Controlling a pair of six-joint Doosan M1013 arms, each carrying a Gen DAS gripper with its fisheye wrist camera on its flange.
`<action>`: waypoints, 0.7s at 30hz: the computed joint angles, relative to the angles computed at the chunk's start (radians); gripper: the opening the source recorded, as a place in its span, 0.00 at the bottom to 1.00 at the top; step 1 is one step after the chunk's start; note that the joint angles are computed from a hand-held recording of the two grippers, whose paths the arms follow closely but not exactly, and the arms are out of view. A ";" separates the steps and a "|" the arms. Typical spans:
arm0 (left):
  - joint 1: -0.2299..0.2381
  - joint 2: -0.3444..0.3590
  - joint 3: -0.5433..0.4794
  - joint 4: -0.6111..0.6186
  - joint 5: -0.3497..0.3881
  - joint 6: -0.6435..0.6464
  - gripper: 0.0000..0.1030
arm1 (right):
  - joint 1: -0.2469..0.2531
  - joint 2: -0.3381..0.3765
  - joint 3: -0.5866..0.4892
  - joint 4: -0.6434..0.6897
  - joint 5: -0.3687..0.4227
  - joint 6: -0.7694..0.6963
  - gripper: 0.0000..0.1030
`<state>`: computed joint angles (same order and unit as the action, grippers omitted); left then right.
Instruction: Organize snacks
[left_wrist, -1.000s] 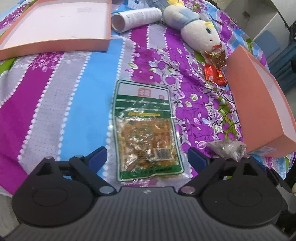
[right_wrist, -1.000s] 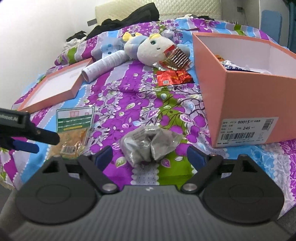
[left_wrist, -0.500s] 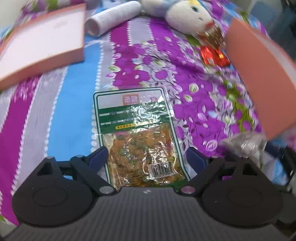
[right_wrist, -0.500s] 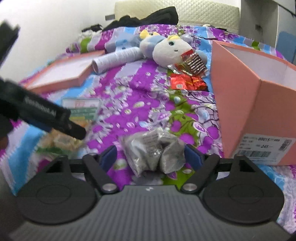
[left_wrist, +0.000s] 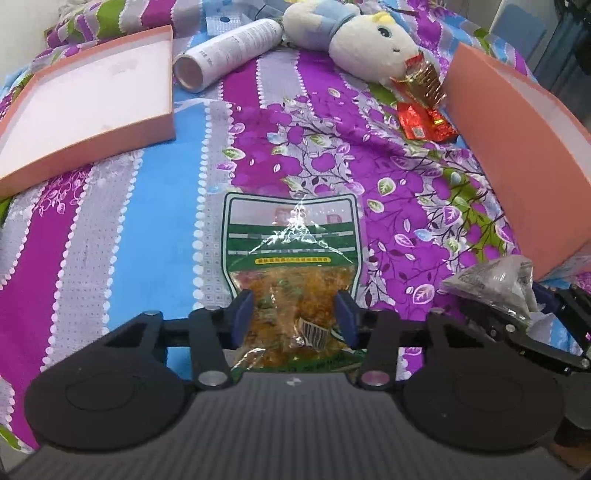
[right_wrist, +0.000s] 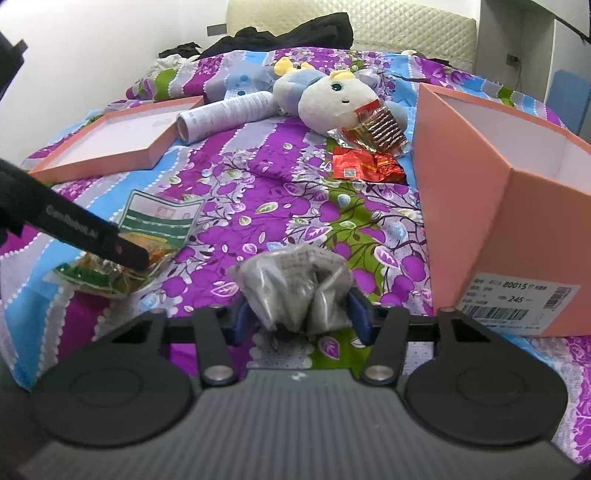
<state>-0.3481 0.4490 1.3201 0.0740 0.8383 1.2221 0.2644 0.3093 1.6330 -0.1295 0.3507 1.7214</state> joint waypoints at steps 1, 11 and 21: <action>0.001 -0.005 0.005 -0.001 -0.005 -0.004 0.45 | 0.000 -0.003 0.002 0.007 -0.001 -0.002 0.51; 0.013 -0.065 0.057 -0.065 -0.065 -0.031 0.40 | 0.005 -0.034 0.011 -0.066 0.010 0.086 0.49; 0.012 -0.141 0.088 -0.160 -0.116 -0.008 0.39 | 0.004 -0.102 0.015 -0.139 0.018 0.218 0.49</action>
<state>-0.3359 0.3082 1.4080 -0.0864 0.7221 1.2146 0.2688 0.2074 1.6476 -0.2689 0.3685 1.9392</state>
